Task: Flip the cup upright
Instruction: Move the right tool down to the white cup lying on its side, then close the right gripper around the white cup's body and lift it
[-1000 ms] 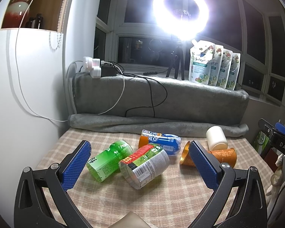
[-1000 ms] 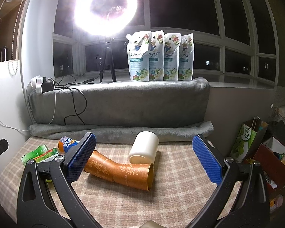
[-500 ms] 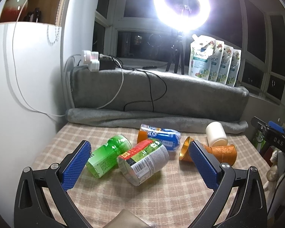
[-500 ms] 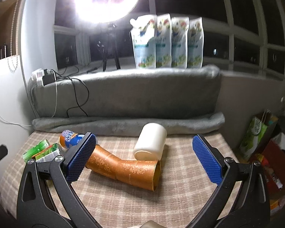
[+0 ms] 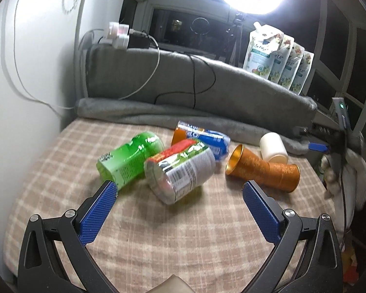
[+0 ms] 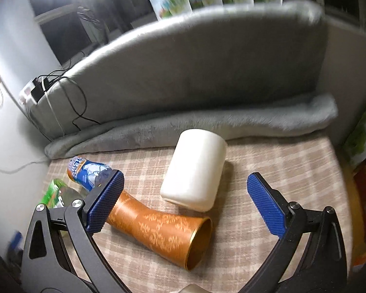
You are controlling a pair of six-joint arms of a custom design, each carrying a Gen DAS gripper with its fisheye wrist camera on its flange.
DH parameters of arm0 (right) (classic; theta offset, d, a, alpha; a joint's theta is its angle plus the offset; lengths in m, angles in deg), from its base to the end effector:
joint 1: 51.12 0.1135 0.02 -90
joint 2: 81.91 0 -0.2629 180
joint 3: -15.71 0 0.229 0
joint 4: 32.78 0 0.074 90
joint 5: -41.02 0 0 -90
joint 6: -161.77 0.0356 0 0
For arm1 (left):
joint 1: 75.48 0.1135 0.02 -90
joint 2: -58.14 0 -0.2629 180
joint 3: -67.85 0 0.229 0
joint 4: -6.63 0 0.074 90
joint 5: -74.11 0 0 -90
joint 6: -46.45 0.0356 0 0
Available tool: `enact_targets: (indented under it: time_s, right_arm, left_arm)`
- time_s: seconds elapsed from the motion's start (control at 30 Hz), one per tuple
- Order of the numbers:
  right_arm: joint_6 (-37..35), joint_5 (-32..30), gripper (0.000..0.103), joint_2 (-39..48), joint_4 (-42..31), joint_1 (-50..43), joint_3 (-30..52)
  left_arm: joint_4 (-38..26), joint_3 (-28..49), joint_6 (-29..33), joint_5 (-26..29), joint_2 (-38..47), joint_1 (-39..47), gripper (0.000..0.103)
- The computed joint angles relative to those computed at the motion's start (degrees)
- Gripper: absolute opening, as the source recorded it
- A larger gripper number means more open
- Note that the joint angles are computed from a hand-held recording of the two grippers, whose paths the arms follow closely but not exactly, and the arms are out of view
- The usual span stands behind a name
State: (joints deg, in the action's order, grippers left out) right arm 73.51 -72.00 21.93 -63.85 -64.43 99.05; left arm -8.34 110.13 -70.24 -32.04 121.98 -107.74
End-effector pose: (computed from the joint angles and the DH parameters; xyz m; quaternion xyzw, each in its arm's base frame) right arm 0.3572 -0.0702 0.2049 0.0561 0.9259 0.1550 0.3398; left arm 0.1778 -0.1005 0.2009 -0.0202 0.8863 -0.1099 0.4495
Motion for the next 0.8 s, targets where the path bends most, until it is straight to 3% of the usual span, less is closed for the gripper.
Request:
enact_targets:
  time_s: [0.3, 0.37, 0.47, 0.57, 0.67, 0.8]
  right_arm:
    - [2.12, -2.51, 0.1, 15.0, -10.55, -0.16, 15.84]
    - [2.76, -2.92, 0.094, 17.27, -12.12, -0.21, 18.32]
    - [3.6, -4.31, 0.092, 20.93, -14.64, -0.26, 22.34]
    - [3.81, -4.86, 0.089, 22.75, -15.75, -0.08, 24.32]
    - [3.89, -5.2, 0.079, 24.32, -17.55, 0.36, 26.41]
    - [4.27, -5.62, 0.078, 24.94, -17.17, 0.27, 26.68]
  left_arm:
    - [-1.33, -0.23, -0.21, 0.55, -1.35, 1.14, 0.102]
    - [-1.39, -0.28, -0.1, 0.57, -1.54, 1.35, 0.102]
    - [-1.53, -0.35, -0.03, 0.67, -1.74, 1.63, 0.102]
    - [-1.5, -0.39, -0.15, 0.6, -1.65, 1.69, 0.102]
    - [-1.46, -0.28, -0.18, 0.99, -1.33, 2.14, 0.102]
    - [-1.45, -0.47, -0.05, 0.81, -1.54, 2.04, 0.102]
